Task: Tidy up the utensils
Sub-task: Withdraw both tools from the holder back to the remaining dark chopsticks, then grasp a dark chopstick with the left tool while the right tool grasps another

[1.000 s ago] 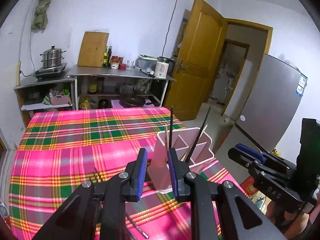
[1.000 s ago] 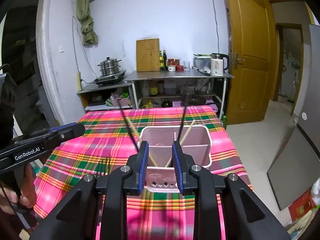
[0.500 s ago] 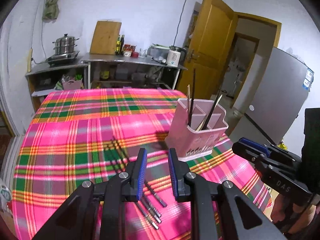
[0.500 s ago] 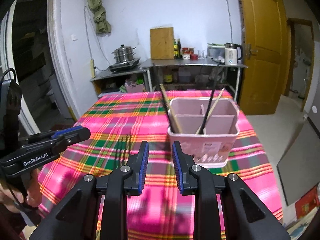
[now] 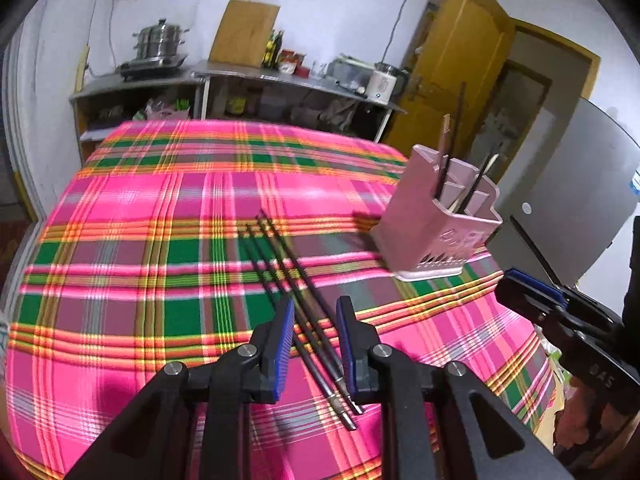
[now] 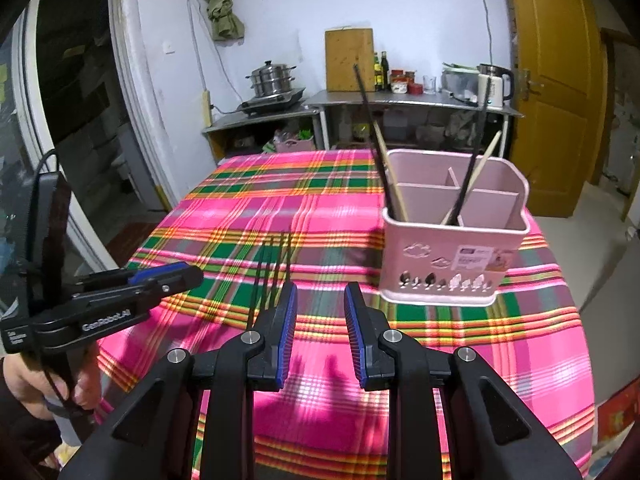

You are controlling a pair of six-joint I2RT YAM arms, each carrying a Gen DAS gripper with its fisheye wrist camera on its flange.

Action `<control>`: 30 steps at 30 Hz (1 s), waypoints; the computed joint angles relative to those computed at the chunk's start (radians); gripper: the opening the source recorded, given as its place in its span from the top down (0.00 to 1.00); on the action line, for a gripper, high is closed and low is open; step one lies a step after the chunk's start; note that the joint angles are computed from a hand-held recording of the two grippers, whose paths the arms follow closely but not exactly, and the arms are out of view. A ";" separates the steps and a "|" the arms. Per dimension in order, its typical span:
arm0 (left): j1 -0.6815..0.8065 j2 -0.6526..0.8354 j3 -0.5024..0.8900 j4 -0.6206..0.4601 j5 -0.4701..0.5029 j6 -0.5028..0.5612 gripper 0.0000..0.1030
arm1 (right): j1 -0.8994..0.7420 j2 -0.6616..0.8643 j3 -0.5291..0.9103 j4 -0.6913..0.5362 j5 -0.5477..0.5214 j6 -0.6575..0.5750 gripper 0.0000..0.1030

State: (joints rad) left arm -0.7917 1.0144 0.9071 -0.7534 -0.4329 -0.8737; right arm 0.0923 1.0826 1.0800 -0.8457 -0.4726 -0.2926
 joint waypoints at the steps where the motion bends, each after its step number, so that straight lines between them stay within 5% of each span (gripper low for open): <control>1: 0.016 0.002 -0.014 0.014 0.016 0.001 0.79 | 0.009 0.006 -0.006 0.004 0.005 0.000 0.76; 11: 0.191 0.102 -0.112 0.184 0.147 0.033 0.79 | 0.060 0.059 -0.049 0.048 0.027 0.012 0.76; 26: 0.239 0.277 -0.112 0.308 0.137 0.089 0.80 | 0.150 0.195 -0.073 0.151 0.080 0.053 0.76; 30: 0.250 0.264 -0.130 0.321 0.137 0.107 0.89 | 0.184 0.251 -0.069 0.188 0.096 0.068 0.76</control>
State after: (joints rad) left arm -0.5416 1.2788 0.7767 -0.4327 -0.2959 -0.7665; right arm 0.2765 1.3335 1.0114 -0.6576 -0.3763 -0.2250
